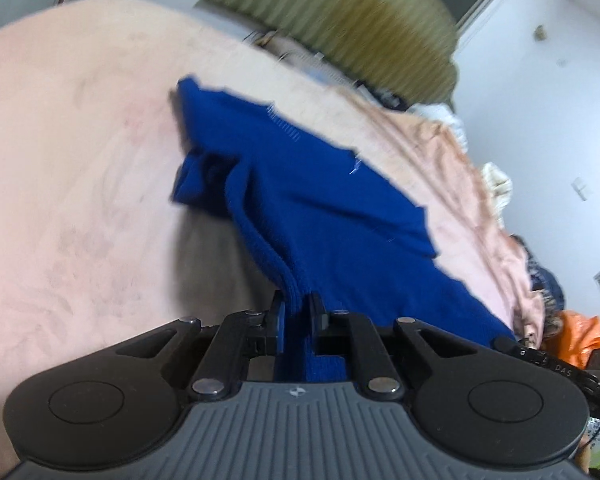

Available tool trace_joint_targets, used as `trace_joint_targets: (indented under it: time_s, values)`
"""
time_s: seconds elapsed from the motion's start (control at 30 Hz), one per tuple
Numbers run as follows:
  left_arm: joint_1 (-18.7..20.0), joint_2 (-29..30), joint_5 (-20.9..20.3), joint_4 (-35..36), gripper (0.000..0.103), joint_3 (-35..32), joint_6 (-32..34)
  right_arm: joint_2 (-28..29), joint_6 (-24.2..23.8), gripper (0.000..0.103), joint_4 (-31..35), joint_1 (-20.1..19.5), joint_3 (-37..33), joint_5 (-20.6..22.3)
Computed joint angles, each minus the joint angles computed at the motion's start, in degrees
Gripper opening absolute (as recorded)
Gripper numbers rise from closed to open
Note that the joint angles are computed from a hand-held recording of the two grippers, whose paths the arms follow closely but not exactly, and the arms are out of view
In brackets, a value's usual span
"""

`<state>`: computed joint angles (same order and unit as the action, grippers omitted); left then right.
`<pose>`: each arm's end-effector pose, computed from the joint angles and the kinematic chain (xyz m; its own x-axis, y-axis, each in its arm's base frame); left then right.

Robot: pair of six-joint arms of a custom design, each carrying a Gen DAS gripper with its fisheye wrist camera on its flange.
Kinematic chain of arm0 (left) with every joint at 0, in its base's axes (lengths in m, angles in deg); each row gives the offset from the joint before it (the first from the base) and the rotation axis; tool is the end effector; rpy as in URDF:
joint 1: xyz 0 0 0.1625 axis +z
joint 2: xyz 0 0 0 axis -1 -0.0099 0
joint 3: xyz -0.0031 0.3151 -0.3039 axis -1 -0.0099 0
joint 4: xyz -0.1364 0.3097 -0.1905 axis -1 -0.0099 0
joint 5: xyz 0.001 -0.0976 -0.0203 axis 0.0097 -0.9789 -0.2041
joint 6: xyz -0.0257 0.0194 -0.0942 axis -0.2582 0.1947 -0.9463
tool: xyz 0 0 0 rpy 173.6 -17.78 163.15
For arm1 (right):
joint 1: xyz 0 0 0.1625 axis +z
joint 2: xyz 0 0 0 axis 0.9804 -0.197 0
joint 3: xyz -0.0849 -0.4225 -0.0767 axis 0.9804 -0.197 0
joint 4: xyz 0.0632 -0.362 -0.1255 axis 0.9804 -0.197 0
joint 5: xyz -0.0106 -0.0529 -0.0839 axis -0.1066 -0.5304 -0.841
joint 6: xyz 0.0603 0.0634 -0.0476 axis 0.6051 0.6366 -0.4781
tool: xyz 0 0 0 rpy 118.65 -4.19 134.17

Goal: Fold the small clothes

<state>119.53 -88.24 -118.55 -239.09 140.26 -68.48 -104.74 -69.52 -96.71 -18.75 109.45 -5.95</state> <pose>-0.3045 -0.4141 0.0732 -0.9761 -0.0398 -0.2135 0.1321 0.6715 -0.7292 -0.0683 -0.4576 0.4265 -0.9147 -0.3401 0.2182 -0.3999 0.6844 -0.6096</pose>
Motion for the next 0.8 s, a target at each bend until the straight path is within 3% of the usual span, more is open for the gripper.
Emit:
trace_joint_targets:
  time_s: [0.23, 0.4, 0.47, 0.6, 0.8]
  values:
    - [-6.6, -5.9, 1.4, 3.1, 0.011, 3.9, -1.8, -8.3, -6.3, 0.01, 11.7, -1.6, -0.7, 5.3]
    - [-9.0, -8.0, -0.7, 9.2, 0.011, 4.9, -6.8, -12.5, -7.9, 0.01, 19.5, -4.2, -1.0, 5.5]
    - [-9.1, -7.9, -1.4, 11.4, 0.011, 4.5, -7.2, -13.6, -7.4, 0.01, 22.0, -5.2, -0.9, 4.5]
    - [-7.0, -6.8, -2.7, 8.6, 0.011, 3.7, -6.4, -14.0, -6.5, 0.009, 24.8, -6.2, -1.2, 3.7]
    - [-5.0, -4.9, -1.5, 2.9, 0.011, 0.5, -1.1, -12.1, -3.9, 0.009, 22.2, -5.5, -1.6, 7.6]
